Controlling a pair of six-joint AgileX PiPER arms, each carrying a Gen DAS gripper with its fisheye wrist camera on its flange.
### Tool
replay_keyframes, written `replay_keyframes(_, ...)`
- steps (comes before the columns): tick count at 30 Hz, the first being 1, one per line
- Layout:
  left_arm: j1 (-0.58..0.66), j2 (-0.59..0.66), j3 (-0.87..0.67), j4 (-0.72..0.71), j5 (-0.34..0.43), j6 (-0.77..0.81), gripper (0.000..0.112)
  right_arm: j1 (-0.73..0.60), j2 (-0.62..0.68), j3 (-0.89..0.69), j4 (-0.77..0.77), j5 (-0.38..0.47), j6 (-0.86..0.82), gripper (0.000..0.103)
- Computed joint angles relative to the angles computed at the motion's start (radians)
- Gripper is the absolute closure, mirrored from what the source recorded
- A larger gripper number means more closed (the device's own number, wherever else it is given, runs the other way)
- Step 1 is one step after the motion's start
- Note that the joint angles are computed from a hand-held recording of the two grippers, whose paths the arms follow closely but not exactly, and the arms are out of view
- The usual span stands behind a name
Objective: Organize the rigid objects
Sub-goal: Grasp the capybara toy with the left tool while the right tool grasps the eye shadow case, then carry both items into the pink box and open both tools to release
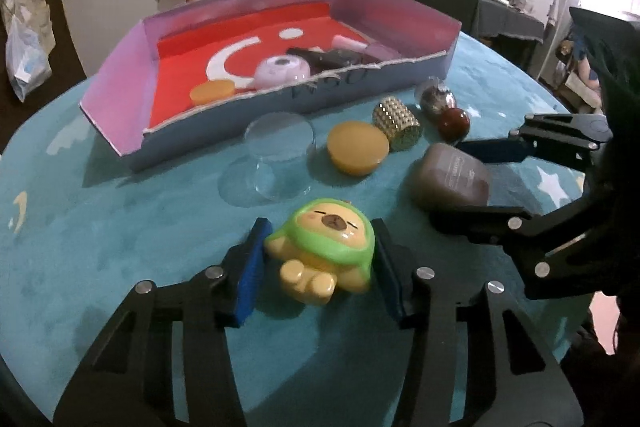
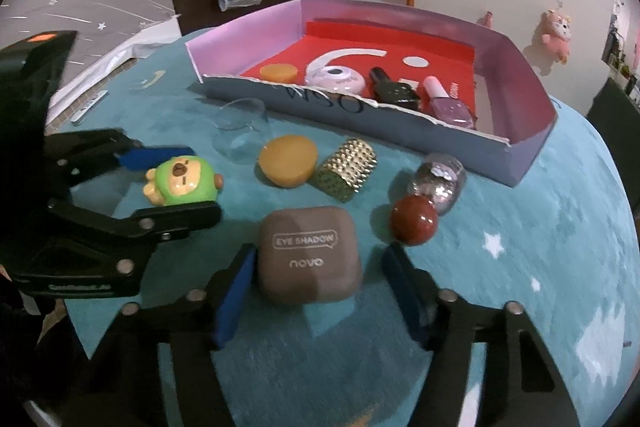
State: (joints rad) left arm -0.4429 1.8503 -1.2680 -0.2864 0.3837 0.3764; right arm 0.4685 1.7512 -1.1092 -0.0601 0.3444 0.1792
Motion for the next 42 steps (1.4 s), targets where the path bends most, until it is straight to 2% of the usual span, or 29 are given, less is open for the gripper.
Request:
replay_keyframes(2,0.003,0.001,0.003,-0.033,-0.006,0.029,0.065,0.000,0.001,0.002,0.042,-0.011,-0.056,0.050)
replay_keyframes(8,-0.006,-0.023,0.044,-0.007,-0.060,-0.009,0.065,0.017,-0.014,0.030,-0.011,-0.049,0.003,0.050)
replay_keyframes(11,-0.006,-0.043,0.067,-0.006,-0.095,-0.022,0.065,0.027,-0.036,0.058,-0.122,-0.082,0.123,0.050)
replay_keyframes(13,0.001,-0.056,0.079,-0.089,-0.102,0.050,0.065,0.022,-0.048,0.069,-0.047,-0.097,0.067,0.050)
replay_keyframes(17,0.004,-0.066,0.096,-0.127,-0.125,0.084,0.065,0.037,-0.052,0.065,-0.089,-0.085,0.118,0.050)
replay_keyframes(27,0.005,-0.060,0.090,-0.114,-0.130,0.057,0.065,0.040,-0.054,0.076,-0.127,-0.078,0.182,0.050)
replay_keyframes(29,0.012,-0.064,0.076,-0.116,-0.107,0.040,0.065,0.037,-0.057,0.077,-0.124,-0.080,0.181,0.050)
replay_keyframes(31,0.029,-0.072,0.041,-0.157,-0.050,0.079,0.065,0.032,-0.069,0.075,-0.127,-0.073,0.185,0.050)
replay_keyframes(35,0.042,-0.089,-0.056,-0.098,0.011,0.050,0.065,0.013,-0.115,0.059,-0.116,-0.069,0.168,0.050)
replay_keyframes(39,0.050,-0.040,-0.210,-0.051,0.091,0.017,0.065,-0.037,-0.122,-0.015,0.027,-0.040,0.015,0.050)
replay_keyframes(41,0.059,0.006,-0.301,-0.054,0.144,0.018,0.065,-0.082,-0.092,-0.092,0.185,0.000,-0.149,0.050)
replay_keyframes(42,0.065,0.040,-0.363,-0.052,0.184,0.012,0.065,-0.093,-0.078,-0.120,0.218,0.018,-0.184,0.050)
